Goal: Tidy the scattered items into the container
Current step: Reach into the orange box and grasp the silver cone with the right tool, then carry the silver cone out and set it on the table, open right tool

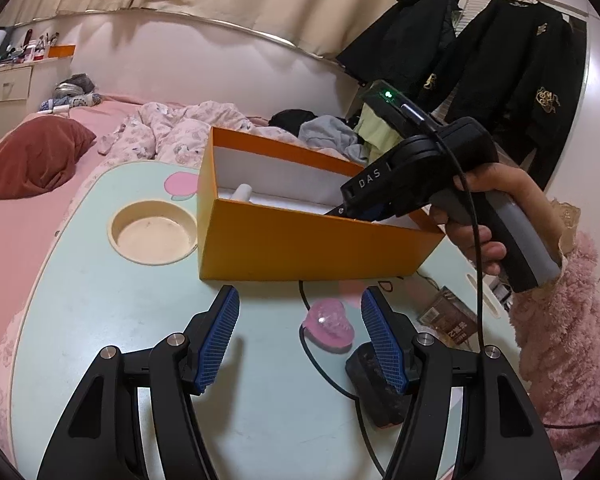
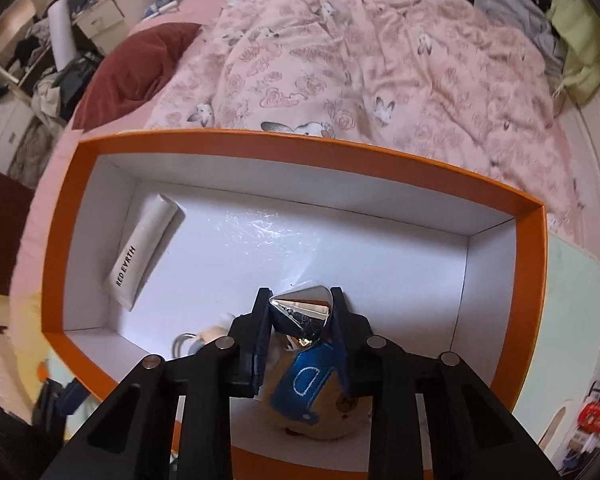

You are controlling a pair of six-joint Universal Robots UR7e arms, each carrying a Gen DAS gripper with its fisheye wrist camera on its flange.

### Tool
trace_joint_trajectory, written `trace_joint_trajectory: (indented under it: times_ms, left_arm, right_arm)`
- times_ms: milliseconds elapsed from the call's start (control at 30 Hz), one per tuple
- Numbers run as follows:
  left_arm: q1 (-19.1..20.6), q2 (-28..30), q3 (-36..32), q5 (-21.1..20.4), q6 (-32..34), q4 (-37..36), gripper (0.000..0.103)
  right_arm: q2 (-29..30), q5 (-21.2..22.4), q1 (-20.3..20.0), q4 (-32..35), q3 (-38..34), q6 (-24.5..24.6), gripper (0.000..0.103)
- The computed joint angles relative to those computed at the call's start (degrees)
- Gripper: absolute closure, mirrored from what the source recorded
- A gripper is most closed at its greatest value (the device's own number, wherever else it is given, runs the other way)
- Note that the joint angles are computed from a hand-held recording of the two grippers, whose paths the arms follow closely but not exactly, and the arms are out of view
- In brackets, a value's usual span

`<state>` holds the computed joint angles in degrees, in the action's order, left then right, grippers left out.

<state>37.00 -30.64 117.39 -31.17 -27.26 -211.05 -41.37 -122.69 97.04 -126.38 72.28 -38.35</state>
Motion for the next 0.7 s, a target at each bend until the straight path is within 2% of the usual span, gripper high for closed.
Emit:
trace_joint_trajectory:
  times_ms: [67,133,267,367,433,533,600,700]
  left_arm:
    - [-0.12,0.09,0.07,0.1,0.33,-0.55,0.039]
    - [-0.2,0.26,0.03,0.21,0.65,-1.05,0.039]
    - [-0.06,0.22,-0.08,0.21,0.37,-0.61,0.039]
    - [-0.05,0.22,0.02,0.28,0.24,-0.76,0.039]
    - [0.01,0.19,0.02,0.39,-0.03,-0.55,0.039]
    - [0.23,0.02,0.07,0.07,-0.22,-0.21,0.039]
    - [0.3,-0.04,0.12,-0.09,-0.38,0.03,0.039]
    - [0.36,-0.02,0.03,-0.03,-0.72,0.32,0.039]
  right_arm:
    - [-0.41,0.37,0.05,-1.03,0.68,-0.39,0.077]
    - [-1.23,3.54,-0.36,-1.39,1.02,0.04,0.077]
    - [-5.21,8.95,-0.35,-12.39,6.74,-2.36,0.077]
    - [-11.08,16.4,-1.1,-17.02,12.9,-3.65,0.077]
    - [-16.26,22.37,-2.43,-17.3,17.78,-4.86,0.077]
    - [-21.8,28.5,-4.72,-13.56,22.04,-6.72,0.077]
    - [-24.67,30.19,-6.24,-12.97,24.87,-8.74,0.077]
    - [-27.42,30.46,-8.22,-13.37,28.5,-11.15,0.077]
